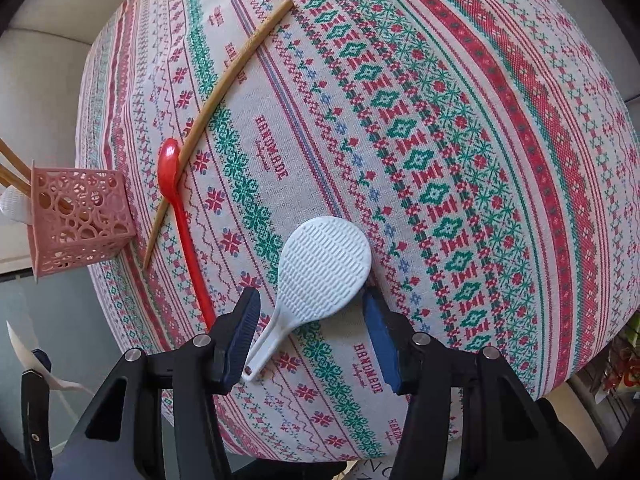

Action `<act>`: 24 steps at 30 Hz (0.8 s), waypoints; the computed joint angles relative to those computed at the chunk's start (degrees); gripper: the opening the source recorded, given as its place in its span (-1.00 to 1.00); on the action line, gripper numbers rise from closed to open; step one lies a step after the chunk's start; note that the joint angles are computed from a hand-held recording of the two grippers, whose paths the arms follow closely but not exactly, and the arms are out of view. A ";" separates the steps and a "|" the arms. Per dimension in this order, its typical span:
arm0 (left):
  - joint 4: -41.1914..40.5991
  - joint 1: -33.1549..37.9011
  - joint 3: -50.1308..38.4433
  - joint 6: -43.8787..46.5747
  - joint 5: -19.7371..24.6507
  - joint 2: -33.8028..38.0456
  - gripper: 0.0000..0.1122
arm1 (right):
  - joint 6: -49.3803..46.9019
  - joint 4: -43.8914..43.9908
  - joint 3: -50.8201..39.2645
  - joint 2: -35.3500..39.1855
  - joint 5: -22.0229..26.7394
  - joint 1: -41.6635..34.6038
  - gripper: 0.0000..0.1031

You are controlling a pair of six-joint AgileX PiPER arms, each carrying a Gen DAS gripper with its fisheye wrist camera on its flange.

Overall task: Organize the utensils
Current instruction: 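Grasp the white rice paddle by its handle with the right gripper, then lift the white spoon and rice paddle and carry both above the pink basket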

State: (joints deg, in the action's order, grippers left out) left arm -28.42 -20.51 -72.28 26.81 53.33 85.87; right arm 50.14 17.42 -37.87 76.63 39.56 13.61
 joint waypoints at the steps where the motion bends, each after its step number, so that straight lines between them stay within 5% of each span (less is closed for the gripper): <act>1: -0.09 0.15 -0.05 0.07 -0.01 0.06 -0.41 | -0.60 0.19 -0.66 0.95 -0.26 -0.53 0.09; 15: -1.05 2.21 -0.61 -1.40 -0.99 -0.08 -0.41 | 2.98 -13.79 -9.79 6.97 4.74 1.80 -0.13; 17: -1.71 2.85 -0.77 -1.39 -1.08 -0.17 -0.41 | -0.48 -12.63 -9.29 6.57 2.93 0.75 -0.69; 24: -4.15 4.92 -0.79 -1.16 -2.46 -0.74 -0.41 | -13.90 -4.93 -5.09 4.03 -3.63 -4.19 -0.94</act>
State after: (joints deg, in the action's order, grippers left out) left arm -32.58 -15.58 -73.08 25.65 50.87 85.13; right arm 36.24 12.49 -42.96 80.67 35.92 9.43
